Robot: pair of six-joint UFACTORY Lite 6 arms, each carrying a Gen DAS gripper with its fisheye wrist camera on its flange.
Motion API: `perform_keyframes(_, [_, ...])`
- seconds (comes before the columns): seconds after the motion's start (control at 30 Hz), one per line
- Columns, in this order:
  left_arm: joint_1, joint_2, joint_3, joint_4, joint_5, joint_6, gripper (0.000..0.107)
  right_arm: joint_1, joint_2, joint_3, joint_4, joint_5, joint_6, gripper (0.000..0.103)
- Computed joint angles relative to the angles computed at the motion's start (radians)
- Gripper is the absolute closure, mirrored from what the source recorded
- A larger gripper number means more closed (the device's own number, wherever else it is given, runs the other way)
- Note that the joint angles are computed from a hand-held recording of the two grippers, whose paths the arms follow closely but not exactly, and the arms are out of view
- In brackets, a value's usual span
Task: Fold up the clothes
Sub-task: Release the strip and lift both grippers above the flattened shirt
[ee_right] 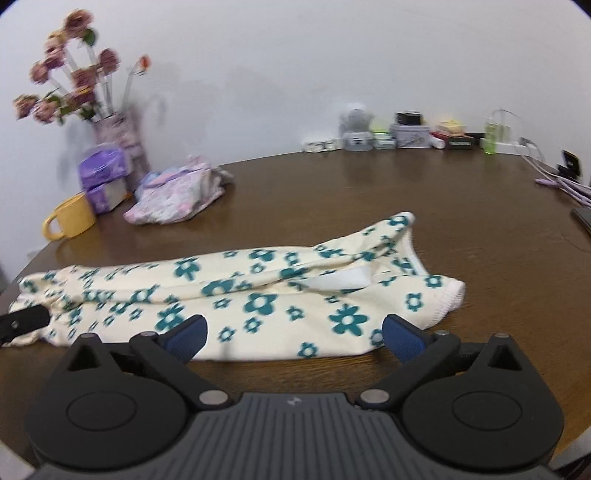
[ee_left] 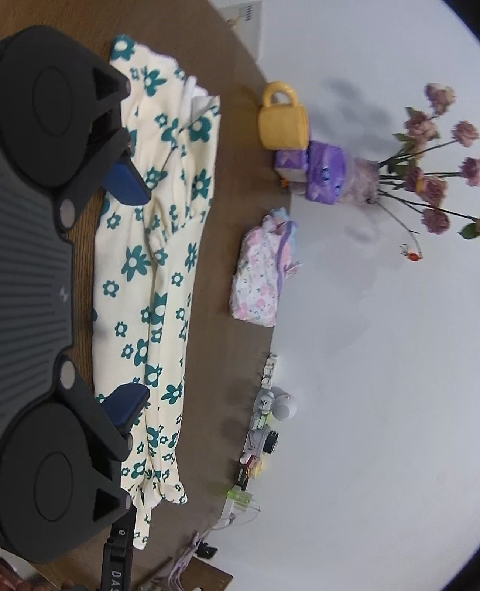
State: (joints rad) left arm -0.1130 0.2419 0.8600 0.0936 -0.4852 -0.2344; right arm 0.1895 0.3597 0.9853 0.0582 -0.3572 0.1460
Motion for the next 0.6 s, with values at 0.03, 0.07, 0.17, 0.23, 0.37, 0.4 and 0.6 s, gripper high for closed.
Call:
perform_keyframes(0.03, [-0.003,-0.010,-0.010,-0.013,0.001,0.013,0.004,-0.004,-0.005,-0.007,-0.054,-0.002,0.050,0.000])
perform_keyframes(0.07, [-0.004,-0.019,-0.017,-0.019,0.005,0.018,0.004,-0.005,-0.007,-0.011,-0.089,-0.002,0.084,0.000])
perform_keyframes(0.17, [-0.007,-0.033,-0.028,-0.048,0.023,0.046,0.004,-0.004,-0.011,-0.018,-0.174,-0.001,0.168,0.000])
perform_keyframes(0.23, [-0.012,-0.034,-0.033,-0.091,0.035,0.090,0.004,0.003,-0.012,-0.017,-0.197,0.008,0.190,0.000])
perform_keyframes(0.37, [-0.008,-0.026,-0.034,-0.126,0.064,0.122,0.004,0.021,-0.005,-0.008,-0.204,0.022,0.188,0.000])
perform_keyframes(0.4, [-0.005,-0.023,-0.031,-0.125,0.072,0.118,0.004,0.025,-0.001,-0.004,-0.201,0.027,0.183,0.000])
perform_keyframes(0.6, [0.044,0.016,0.015,-0.066,0.135,0.008,0.004,0.026,0.039,0.039,-0.262,0.054,0.238,0.000])
